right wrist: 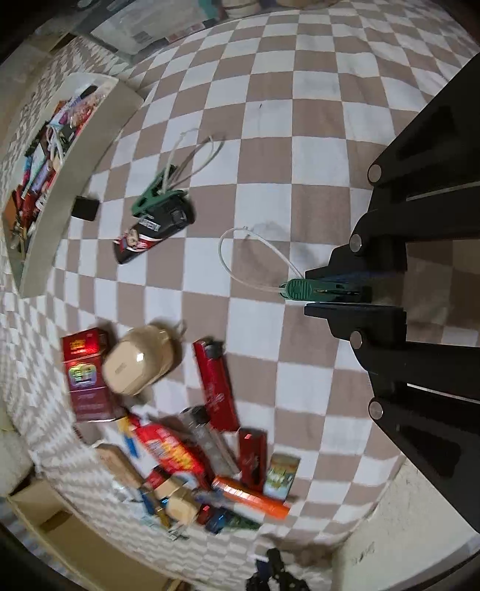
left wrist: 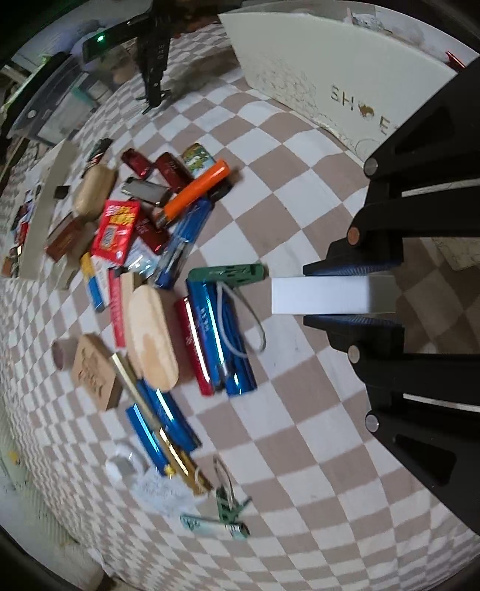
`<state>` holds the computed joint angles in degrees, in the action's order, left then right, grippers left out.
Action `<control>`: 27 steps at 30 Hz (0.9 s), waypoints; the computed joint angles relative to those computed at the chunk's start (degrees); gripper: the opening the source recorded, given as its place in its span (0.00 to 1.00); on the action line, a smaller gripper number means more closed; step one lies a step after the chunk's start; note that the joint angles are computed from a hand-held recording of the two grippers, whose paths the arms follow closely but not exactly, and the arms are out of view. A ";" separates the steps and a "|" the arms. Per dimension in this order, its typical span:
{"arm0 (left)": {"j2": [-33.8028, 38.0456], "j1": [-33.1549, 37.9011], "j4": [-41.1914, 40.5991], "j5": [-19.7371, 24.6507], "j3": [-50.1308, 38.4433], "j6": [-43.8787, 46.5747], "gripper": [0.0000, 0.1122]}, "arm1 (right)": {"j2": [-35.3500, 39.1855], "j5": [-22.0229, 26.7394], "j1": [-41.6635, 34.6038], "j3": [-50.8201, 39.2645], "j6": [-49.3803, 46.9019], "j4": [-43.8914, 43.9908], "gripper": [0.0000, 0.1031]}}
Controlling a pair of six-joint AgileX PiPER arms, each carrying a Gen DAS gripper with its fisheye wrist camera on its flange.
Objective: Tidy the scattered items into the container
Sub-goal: 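Close the left tool on the white block while the right tool grips the green clothespin, then lift the white block and green clothespin and carry both to the white box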
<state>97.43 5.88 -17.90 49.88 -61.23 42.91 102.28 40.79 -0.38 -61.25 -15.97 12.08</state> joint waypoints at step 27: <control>-29.21 9.43 -15.29 18.16 -0.01 4.01 0.17 | -32.69 18.44 -7.08 4.72 -18.18 30.31 0.11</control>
